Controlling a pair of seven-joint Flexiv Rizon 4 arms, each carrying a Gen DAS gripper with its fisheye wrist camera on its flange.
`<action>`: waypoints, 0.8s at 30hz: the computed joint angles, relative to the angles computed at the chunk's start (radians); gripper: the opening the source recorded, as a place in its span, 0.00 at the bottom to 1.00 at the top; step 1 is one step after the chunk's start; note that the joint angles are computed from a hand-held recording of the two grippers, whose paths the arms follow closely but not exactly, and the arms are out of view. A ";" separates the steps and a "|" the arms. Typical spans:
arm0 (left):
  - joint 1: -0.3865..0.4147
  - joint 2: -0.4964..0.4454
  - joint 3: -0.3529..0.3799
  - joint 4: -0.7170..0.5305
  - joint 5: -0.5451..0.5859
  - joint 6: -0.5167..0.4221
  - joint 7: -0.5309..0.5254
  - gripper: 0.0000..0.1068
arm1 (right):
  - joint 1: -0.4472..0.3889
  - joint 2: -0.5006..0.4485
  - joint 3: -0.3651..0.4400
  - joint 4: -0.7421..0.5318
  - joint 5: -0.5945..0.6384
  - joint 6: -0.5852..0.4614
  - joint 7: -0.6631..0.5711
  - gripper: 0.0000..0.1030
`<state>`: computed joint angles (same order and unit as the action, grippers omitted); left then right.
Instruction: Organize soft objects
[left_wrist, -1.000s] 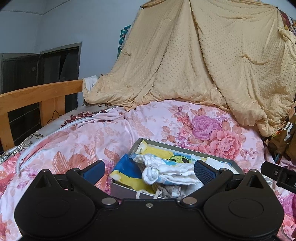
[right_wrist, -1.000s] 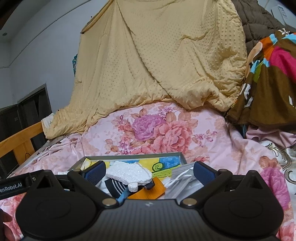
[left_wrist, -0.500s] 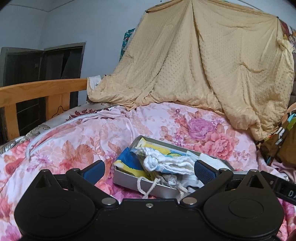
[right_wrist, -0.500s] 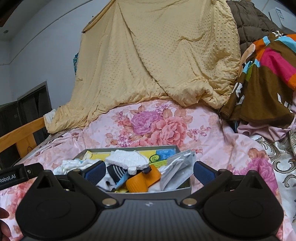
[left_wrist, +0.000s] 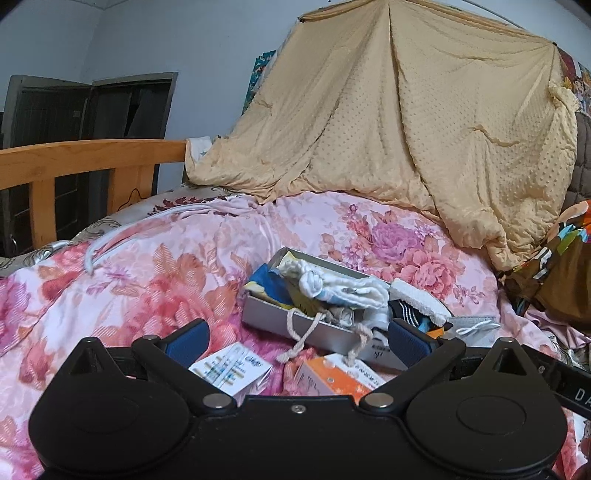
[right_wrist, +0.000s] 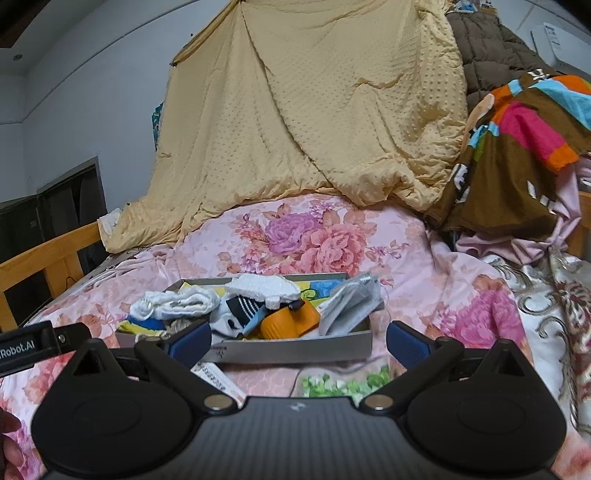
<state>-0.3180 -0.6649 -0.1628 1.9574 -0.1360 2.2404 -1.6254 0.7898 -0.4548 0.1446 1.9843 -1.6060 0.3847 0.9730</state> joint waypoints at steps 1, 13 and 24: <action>0.003 0.004 0.000 0.009 0.007 0.007 -0.002 0.96 | 0.007 -0.002 0.005 0.000 0.009 -0.010 0.004 1.00; 0.081 0.036 -0.018 0.106 0.140 0.075 -0.039 0.96 | 0.097 -0.026 0.022 -0.020 0.098 -0.118 -0.001 1.00; 0.100 0.045 0.002 0.178 0.173 0.143 -0.029 0.96 | 0.152 -0.046 0.028 -0.040 0.142 -0.183 0.000 1.00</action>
<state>-0.2180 -0.6196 -0.1612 2.1355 0.0370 2.3832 -1.6540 0.9417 -0.5012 0.1724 1.9442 -1.4644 0.2019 0.9727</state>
